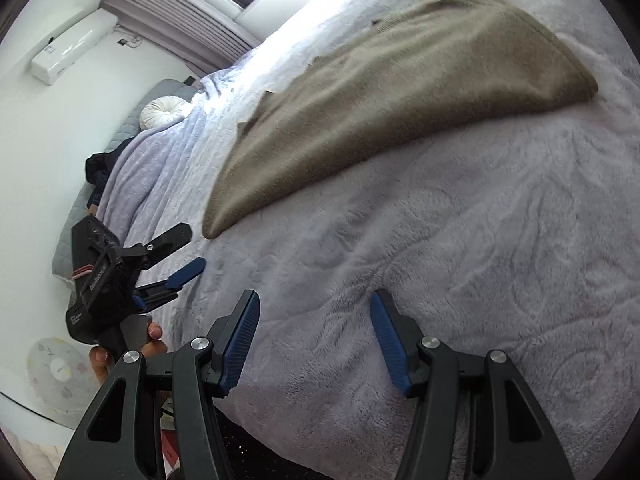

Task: Fold small clothes

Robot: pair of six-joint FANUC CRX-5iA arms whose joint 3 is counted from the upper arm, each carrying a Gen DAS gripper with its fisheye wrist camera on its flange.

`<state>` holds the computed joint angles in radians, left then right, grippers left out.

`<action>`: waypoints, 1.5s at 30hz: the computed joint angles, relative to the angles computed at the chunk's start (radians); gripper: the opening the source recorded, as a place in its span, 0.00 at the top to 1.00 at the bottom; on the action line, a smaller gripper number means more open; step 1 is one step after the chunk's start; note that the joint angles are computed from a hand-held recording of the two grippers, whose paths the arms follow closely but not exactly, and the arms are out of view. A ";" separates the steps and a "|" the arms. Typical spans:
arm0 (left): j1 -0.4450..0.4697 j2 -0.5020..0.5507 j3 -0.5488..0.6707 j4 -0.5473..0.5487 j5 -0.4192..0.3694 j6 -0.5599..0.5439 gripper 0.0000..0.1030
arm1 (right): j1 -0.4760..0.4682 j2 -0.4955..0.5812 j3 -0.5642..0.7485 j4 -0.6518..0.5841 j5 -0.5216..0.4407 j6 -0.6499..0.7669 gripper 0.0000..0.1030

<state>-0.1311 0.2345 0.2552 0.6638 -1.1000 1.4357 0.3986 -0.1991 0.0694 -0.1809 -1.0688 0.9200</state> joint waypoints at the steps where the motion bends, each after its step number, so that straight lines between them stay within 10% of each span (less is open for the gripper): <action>1: 0.000 -0.002 -0.003 0.004 0.004 0.001 0.01 | -0.006 0.007 0.016 -0.013 0.002 0.029 0.40; 17: 0.024 -0.012 -0.085 0.126 0.061 0.027 0.01 | -0.191 0.388 0.394 -0.502 -0.051 0.164 0.40; 21: 0.010 0.005 -0.072 0.140 0.076 0.032 0.01 | -0.200 0.393 0.379 -0.535 0.031 0.158 0.83; 27: -0.024 0.036 -0.058 0.199 0.121 0.039 0.01 | -0.228 0.379 0.402 -0.595 0.076 0.226 0.85; 30: -0.026 0.020 -0.069 0.157 0.146 0.076 0.01 | -0.236 0.372 0.401 -0.602 0.007 0.180 0.77; 32: -0.018 0.003 -0.084 0.132 0.158 0.085 0.01 | -0.238 0.360 0.375 -0.617 -0.036 0.144 0.24; 36: -0.002 -0.002 -0.088 0.125 0.141 0.078 0.01 | -0.194 0.326 0.302 -0.546 0.021 0.115 0.22; 39: 0.001 -0.002 -0.093 0.136 0.136 0.068 0.01 | -0.185 0.328 0.278 -0.533 0.101 0.058 0.34; 41: -0.001 -0.001 -0.101 0.151 0.143 0.067 0.01 | -0.209 0.354 0.284 -0.591 0.121 0.039 0.81; 45: -0.013 0.006 -0.127 0.235 0.174 0.030 0.01 | -0.287 0.356 0.265 -0.810 0.164 0.128 0.89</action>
<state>-0.1445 0.2407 0.1278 0.8988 -0.9258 1.4654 0.1115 0.1574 0.3339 -0.9905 -0.9047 1.0484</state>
